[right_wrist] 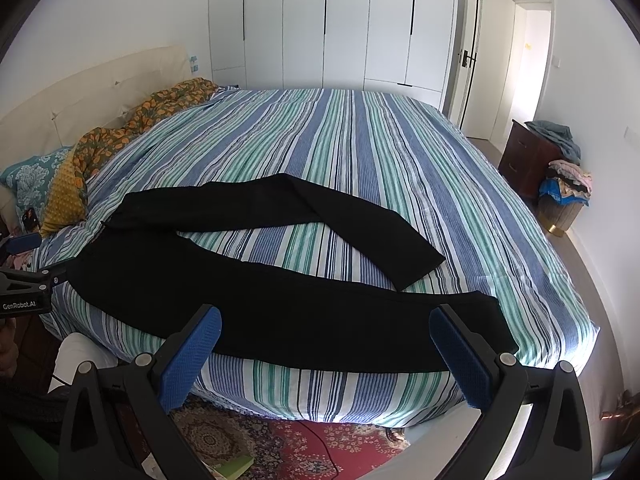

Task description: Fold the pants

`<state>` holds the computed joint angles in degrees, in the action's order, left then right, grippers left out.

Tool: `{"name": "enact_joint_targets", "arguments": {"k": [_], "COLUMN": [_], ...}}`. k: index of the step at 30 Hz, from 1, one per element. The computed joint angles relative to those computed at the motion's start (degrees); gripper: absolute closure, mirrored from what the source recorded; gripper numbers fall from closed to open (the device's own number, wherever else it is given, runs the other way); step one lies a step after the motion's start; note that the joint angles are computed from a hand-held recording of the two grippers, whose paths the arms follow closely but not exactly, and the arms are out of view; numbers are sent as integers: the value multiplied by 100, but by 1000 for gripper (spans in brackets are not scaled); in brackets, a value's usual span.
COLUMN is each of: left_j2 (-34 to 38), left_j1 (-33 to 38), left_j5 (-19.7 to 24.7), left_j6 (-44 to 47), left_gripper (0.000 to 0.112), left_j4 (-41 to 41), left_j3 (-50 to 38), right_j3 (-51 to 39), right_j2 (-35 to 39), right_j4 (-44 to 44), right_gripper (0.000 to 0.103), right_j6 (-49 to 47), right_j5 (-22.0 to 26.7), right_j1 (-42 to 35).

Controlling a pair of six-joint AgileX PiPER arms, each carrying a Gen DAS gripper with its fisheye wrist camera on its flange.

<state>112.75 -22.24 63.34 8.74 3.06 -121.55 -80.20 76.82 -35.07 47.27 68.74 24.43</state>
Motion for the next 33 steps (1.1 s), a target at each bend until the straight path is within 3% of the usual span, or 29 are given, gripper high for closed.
{"name": "enact_joint_targets", "arguments": {"k": [21, 33], "left_j2": [124, 113], "left_j1": [28, 59], "left_j5": [220, 126], "left_j6": [107, 166], "left_gripper": [10, 10], "left_j4": [-149, -238], "left_j3": [-235, -165], "right_j3": [-104, -108], "right_j2": [96, 164], "right_j4": [117, 160], "right_gripper": [0, 0], "right_j6": [-94, -101], "right_j5": [-5, -51], "right_j1": [-23, -66]}}
